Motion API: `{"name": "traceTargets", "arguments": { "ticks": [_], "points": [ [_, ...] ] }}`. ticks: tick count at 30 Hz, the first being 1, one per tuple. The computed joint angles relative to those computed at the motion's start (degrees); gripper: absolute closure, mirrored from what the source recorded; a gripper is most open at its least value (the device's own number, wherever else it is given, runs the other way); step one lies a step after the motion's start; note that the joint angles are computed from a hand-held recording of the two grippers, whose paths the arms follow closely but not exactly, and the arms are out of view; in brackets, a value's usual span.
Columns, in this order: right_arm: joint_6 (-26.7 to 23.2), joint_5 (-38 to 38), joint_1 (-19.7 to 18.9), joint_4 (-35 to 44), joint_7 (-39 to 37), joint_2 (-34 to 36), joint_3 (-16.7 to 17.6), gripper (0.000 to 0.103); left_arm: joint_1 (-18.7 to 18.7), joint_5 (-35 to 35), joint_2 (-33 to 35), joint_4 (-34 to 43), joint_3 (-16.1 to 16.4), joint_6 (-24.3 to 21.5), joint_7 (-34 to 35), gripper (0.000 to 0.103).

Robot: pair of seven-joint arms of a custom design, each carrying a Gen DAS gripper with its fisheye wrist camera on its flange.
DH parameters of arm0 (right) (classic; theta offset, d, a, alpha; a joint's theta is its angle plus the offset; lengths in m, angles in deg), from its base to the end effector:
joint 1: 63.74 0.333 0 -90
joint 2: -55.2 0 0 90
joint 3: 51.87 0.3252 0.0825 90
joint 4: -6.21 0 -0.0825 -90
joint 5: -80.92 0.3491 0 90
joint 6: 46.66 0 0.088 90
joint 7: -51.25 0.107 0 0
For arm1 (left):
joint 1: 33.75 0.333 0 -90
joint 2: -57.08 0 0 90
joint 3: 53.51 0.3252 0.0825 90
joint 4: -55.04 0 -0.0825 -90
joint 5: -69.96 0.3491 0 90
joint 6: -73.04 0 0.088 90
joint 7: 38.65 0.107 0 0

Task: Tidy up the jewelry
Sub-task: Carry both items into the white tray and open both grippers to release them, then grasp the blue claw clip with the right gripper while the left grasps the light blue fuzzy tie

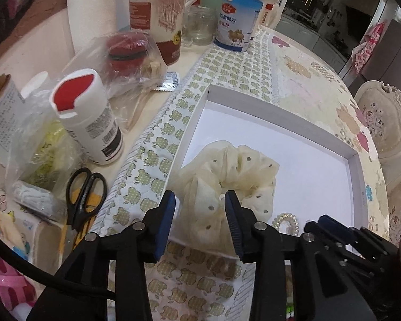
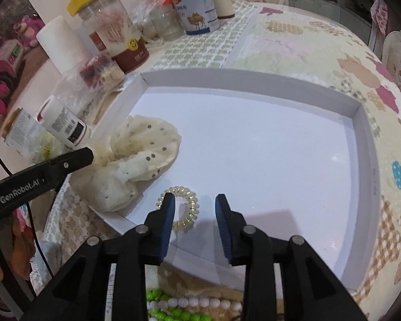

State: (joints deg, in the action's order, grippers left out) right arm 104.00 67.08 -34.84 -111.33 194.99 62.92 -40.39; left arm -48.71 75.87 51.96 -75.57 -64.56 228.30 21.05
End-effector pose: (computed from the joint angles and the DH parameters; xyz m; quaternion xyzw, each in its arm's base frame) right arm 0.4429 0.3788 0.4522 -0.6681 0.7073 -0.0601 0.2230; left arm 0.4603 -0.2310 0.4785 -0.6792 0.6869 -0.2325 0.1134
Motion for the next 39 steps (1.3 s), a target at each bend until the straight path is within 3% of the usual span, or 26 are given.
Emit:
{"name": "traceTargets", "arguments": {
  "ticks": [8, 15, 19, 21, 27, 31, 39],
  "points": [
    [-0.4, -1.6, 1.4, -2.2, 1.4, -4.9, 0.5, 0.064, -1.9, -0.9, -6.5, -4.3, 1.2, -0.2, 0.7, 0.064],
    [-0.8, -0.9, 3.7, -5.3, 0.2, -9.5, 1.5, 0.058, -7.8, -12.1, -15.4, -10.1, 6.8, -2.2, 7.5, 0.064],
    [0.6, 2.2, 5.7, -8.6, -2.3, -12.6, 1.8, 0.047, -9.3, -14.7, -22.2, -14.2, 9.0, -4.8, 8.5, 0.059],
    [0.5, 3.7, 6.8, -9.8, -3.9, -13.7, 1.9, 0.044, -9.6, -14.7, -25.8, -16.6, 9.8, -6.1, 8.3, 0.051],
    [0.4, 8.1, 11.0, -11.8, -12.7, -15.1, 2.3, 0.026, -8.8, -12.1, -35.9, -23.7, 11.4, -11.6, 6.0, 0.046],
    [-0.4, 8.1, 12.6, -11.4, -17.9, -14.4, 2.9, 0.017, -8.8, -12.3, -38.1, -27.2, 13.1, -12.9, 3.9, 0.046],
    [-3.3, 5.3, 12.8, -8.9, -25.4, -11.3, 3.7, 0.013, -11.2, -15.4, -34.4, -29.5, 14.7, -7.3, 1.6, 0.046]
  ]
}}
